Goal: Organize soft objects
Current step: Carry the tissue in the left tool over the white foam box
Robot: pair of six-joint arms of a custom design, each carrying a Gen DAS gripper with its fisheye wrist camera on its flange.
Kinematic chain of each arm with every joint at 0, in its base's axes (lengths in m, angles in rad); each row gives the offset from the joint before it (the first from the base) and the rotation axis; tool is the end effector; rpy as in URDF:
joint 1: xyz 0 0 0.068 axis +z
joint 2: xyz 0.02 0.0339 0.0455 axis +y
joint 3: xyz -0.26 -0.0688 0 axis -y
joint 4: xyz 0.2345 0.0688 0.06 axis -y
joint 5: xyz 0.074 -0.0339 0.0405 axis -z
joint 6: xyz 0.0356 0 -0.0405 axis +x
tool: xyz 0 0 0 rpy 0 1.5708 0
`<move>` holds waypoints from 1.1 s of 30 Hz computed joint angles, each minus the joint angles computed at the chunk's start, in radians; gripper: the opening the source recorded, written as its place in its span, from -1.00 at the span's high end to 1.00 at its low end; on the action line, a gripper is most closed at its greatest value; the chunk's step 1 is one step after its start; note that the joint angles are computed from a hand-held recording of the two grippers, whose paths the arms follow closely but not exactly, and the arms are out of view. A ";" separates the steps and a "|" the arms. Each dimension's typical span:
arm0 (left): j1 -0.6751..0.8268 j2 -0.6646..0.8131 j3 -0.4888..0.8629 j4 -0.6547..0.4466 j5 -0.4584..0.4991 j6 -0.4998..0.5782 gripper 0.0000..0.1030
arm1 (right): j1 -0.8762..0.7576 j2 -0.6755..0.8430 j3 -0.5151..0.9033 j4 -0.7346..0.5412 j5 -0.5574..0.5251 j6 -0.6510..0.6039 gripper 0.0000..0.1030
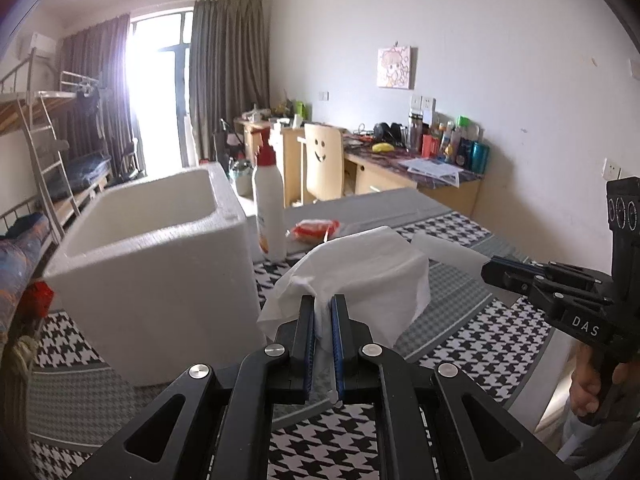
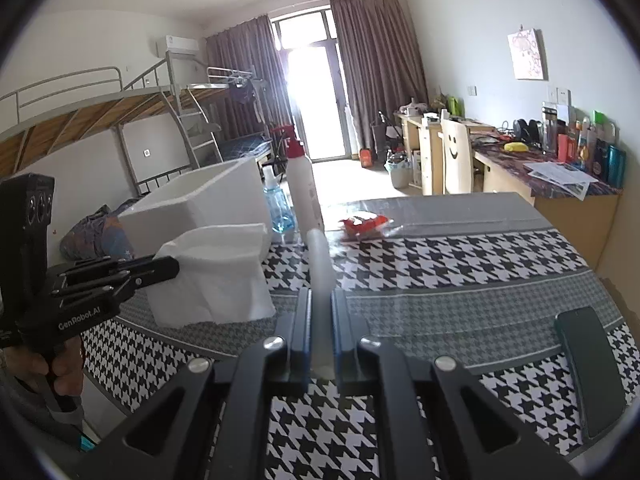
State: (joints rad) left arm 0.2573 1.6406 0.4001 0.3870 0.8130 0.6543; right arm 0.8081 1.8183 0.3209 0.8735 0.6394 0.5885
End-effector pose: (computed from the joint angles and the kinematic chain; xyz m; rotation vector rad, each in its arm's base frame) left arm 0.2345 0.0350 0.0963 0.7549 2.0149 -0.4706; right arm 0.1839 0.1617 0.0762 0.1200 2.0588 0.1541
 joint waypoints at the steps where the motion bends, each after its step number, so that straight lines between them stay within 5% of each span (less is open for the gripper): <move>1: 0.002 -0.008 0.002 -0.003 0.003 -0.006 0.83 | 0.000 -0.004 0.001 -0.002 0.004 -0.001 0.78; 33: 0.025 -0.112 0.122 -0.010 -0.004 -0.170 0.83 | -0.053 -0.133 0.154 -0.175 -0.035 -0.142 0.78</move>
State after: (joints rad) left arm 0.2818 1.5286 0.5223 0.3775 0.8087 0.4843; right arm 0.7548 1.6851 0.4751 0.6989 0.6046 0.4463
